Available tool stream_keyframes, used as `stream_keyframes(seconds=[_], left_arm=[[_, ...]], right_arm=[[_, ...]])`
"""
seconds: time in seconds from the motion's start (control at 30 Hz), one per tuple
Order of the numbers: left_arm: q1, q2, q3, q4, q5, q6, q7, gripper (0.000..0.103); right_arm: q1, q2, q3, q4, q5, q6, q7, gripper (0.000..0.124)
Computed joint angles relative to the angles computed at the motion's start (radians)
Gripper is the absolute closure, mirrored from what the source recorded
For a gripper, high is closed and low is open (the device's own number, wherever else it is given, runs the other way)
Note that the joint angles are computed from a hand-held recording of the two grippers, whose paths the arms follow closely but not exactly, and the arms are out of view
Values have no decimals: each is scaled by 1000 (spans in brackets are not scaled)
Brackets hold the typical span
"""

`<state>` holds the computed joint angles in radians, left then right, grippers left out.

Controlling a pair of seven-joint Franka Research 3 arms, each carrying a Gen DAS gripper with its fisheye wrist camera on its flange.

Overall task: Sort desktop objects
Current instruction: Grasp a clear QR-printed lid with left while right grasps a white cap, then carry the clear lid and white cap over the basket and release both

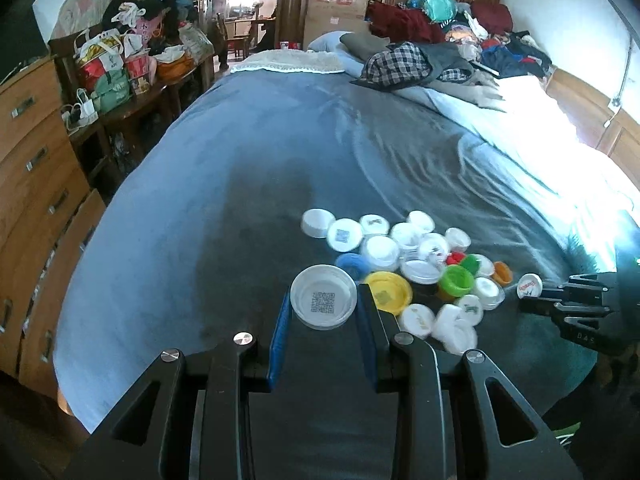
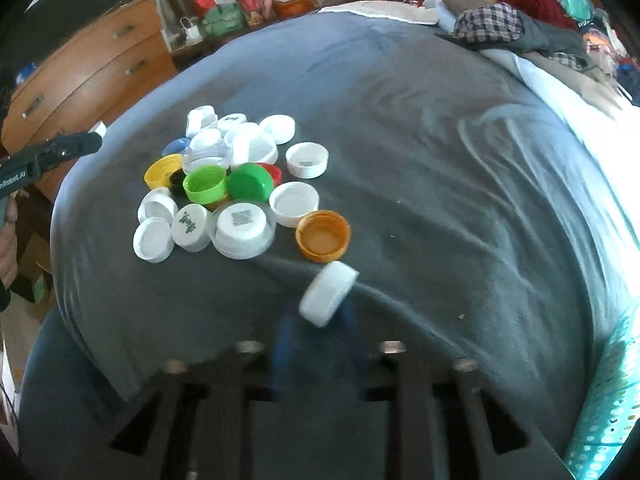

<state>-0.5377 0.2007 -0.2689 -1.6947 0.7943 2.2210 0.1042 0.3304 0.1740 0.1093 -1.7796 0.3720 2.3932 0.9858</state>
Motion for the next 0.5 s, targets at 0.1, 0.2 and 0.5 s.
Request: stream_keyframes(seconds=[0.1,0.2,0.5], left_arm=[[-21,17,-4,38,28,-17,-9,76],[-38,35,-4,77,34,-20,-14,76],[-131,205,27,379,51,-61,134,76]], right_arm=[[-17,-52,4,-40,77,27,-60,110],[-32,-98,0,-65,177,36,-122,111],[-35,-217,-32,-105,288,89,-186,111]])
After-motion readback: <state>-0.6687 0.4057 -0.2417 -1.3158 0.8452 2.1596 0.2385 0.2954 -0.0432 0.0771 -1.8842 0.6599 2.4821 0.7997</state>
